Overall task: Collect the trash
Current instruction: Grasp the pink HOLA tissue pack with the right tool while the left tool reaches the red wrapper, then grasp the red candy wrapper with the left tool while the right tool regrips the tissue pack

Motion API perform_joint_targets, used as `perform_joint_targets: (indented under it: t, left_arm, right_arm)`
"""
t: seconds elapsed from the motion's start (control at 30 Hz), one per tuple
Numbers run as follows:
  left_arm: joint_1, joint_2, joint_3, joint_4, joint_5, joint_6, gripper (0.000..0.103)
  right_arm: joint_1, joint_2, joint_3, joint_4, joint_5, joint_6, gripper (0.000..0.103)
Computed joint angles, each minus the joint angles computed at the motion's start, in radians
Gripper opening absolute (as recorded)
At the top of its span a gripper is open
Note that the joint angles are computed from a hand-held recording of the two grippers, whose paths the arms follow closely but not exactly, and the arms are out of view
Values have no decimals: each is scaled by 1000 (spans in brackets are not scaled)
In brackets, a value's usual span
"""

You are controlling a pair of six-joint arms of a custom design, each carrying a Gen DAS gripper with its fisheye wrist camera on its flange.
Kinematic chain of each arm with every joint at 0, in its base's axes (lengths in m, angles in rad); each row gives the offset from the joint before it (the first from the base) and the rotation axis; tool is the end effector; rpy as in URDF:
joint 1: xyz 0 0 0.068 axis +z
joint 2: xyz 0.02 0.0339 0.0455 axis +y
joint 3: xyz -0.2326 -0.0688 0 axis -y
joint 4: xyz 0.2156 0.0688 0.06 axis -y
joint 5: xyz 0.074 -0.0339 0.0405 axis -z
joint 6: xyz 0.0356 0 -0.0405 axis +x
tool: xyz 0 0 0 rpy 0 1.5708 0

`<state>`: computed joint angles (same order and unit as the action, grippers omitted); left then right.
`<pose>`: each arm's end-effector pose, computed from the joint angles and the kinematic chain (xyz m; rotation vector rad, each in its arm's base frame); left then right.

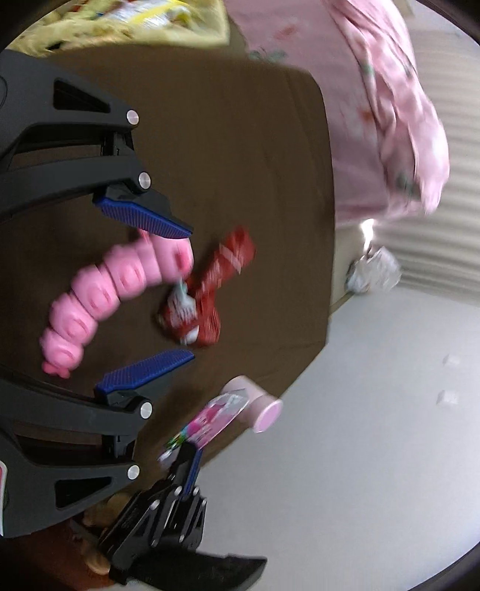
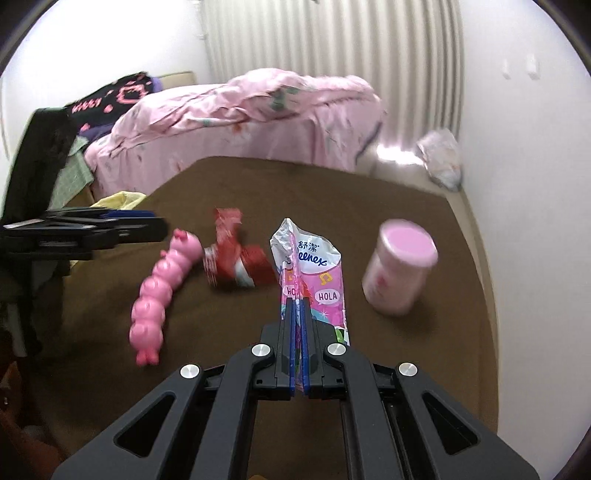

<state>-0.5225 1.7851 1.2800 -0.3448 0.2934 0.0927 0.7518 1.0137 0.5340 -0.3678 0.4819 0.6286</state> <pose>0.3055 -0.1878 0.2078 0.8693 2.2871 -0.5490 0.1470 0.1149 0.1855 0.0715 2.2990 0.1176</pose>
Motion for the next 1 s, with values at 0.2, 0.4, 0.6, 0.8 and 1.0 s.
perform_joint_targets:
  t: [0.2,0.4,0.6,0.8,1.0]
  left_arm:
    - [-140,127,122,-2,-189,55,60]
    - [-160,154,167,-49,-184,56,57]
    - [-131,129,122,-54,-178,63,57]
    - [-55,80,61,-64,-200,41,57]
    - [39,-11,-45,14,3,-7,57]
  right_arm:
    - [100,-83,-107,-53,54,158,4]
    - [171,-101,-147,-55,92,242,4]
    - [185,-167,-185,-55,88,285,4]
    - [208,-182,-195,-62,95,315,4]
    - [193,-150,-188,-37,82,294,4]
